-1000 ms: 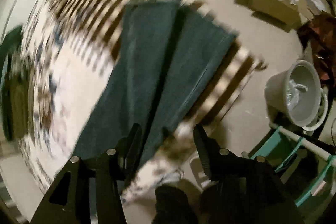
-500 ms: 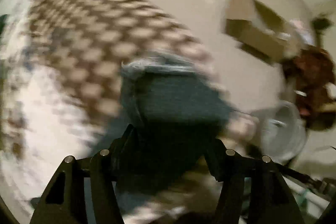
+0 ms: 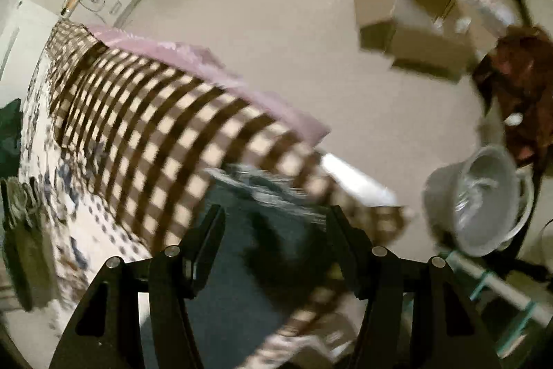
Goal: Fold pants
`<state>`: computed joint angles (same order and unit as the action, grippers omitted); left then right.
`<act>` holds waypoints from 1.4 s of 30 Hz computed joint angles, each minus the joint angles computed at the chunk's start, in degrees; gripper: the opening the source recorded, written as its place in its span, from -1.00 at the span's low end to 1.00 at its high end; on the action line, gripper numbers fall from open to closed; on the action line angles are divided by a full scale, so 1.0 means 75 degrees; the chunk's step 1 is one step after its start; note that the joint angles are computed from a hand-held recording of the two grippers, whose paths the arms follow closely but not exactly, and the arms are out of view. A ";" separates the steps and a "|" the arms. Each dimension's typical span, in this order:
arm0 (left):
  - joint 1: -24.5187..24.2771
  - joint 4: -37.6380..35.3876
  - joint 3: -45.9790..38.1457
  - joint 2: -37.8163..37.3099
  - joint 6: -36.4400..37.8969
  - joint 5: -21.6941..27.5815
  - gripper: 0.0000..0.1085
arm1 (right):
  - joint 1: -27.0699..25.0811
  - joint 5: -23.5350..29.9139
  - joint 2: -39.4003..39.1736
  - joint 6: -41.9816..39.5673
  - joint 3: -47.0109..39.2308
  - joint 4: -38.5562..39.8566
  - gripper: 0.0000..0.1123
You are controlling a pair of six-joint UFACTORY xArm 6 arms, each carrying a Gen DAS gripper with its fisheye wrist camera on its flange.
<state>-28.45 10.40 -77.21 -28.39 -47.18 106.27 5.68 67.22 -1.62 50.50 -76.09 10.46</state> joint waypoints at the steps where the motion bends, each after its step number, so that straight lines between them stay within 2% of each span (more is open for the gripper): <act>1: -0.0014 0.0053 -0.0058 0.0030 0.0008 0.0036 0.51 | 0.0036 -0.0167 0.0232 0.0024 -0.0103 0.0354 0.12; 2: -0.0061 0.0103 -0.0077 0.0027 -0.0021 0.0080 0.51 | 0.0094 -0.0170 0.0446 0.0017 -0.0225 0.0564 -0.04; 3: -0.0147 0.0145 -0.0110 0.0028 -0.0104 0.0161 0.51 | 0.0182 -0.0179 0.0572 0.0086 -0.0296 0.0578 -0.73; 4: -0.0112 0.0147 -0.0205 0.0064 -0.0083 0.0247 0.51 | 0.0287 -0.0013 0.0698 0.0234 -0.0453 0.0413 -0.85; 7: 0.0166 0.0162 -0.0111 -0.0040 0.0100 0.0320 0.51 | 0.0552 0.0174 0.0778 0.0623 -0.0755 -0.0355 -0.89; 15: 0.0729 0.0203 0.0323 -0.0671 0.0189 0.0498 0.51 | 0.0861 0.0405 0.0538 0.1174 -0.1033 -0.1286 -0.92; 19: 0.1194 0.0449 0.0538 -0.1042 0.0426 0.0641 0.51 | 0.0770 0.1419 0.1020 0.0642 -0.1646 -0.0632 -0.84; 20: 0.1244 0.0549 0.0565 -0.1127 0.0444 0.0719 0.51 | 0.0863 0.1508 0.1069 0.0581 -0.1839 -0.0540 -0.59; 21: 0.1426 0.0674 0.0665 -0.1247 0.0600 0.0747 0.51 | 0.1061 0.1451 0.0990 0.0530 -0.1952 -0.0374 -0.26; 23: 0.1718 0.1000 0.0885 -0.1485 0.0927 0.0846 0.51 | 0.1576 0.1685 0.1112 0.0601 -0.2443 -0.0014 -0.10; 25: 0.2139 0.1149 0.1117 -0.1698 0.1300 0.0882 0.51 | 0.2244 0.1821 0.1575 0.0718 -0.3048 0.0958 -0.10; 29: 0.2918 0.1463 0.1546 -0.2145 0.1873 0.0846 0.51 | 0.3684 0.0571 0.2957 0.1021 -0.3836 0.3411 -0.10; 32: 0.3400 0.1773 0.1853 -0.2436 0.2358 0.0595 0.51 | 0.4542 -0.0290 0.4198 0.1771 -0.4696 0.4229 -0.10; 34: 0.3669 0.1880 0.2009 -0.2523 0.2680 0.0423 0.51 | 0.4909 -0.0665 0.4765 0.2394 -0.5135 0.4163 -0.13; 35: 0.3919 0.1851 0.2118 -0.2585 0.2881 0.0253 0.51 | 0.5028 -0.0668 0.4943 0.2785 -0.5307 0.3943 -0.33; 36: 0.4150 0.1809 0.2193 -0.2626 0.3060 0.0098 0.51 | 0.5144 -0.0680 0.5022 0.3210 -0.5361 0.3633 -0.80; 37: 0.4334 0.1756 0.2260 -0.2657 0.3225 -0.0026 0.51 | 0.5210 -0.0622 0.5038 0.3619 -0.5390 0.3384 -0.89; 40: 0.4775 0.1636 0.2407 -0.2767 0.3669 -0.0376 0.51 | 0.5321 -0.0556 0.4934 0.4207 -0.5512 0.2727 -0.96; 42: 0.5000 0.1560 0.2503 -0.2871 0.3874 -0.0492 0.51 | 0.5331 -0.0118 0.5118 0.4240 -0.6309 0.2099 -0.97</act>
<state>9.05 22.11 -58.44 -49.93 -18.12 102.57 45.66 66.33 36.76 82.30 -123.40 26.21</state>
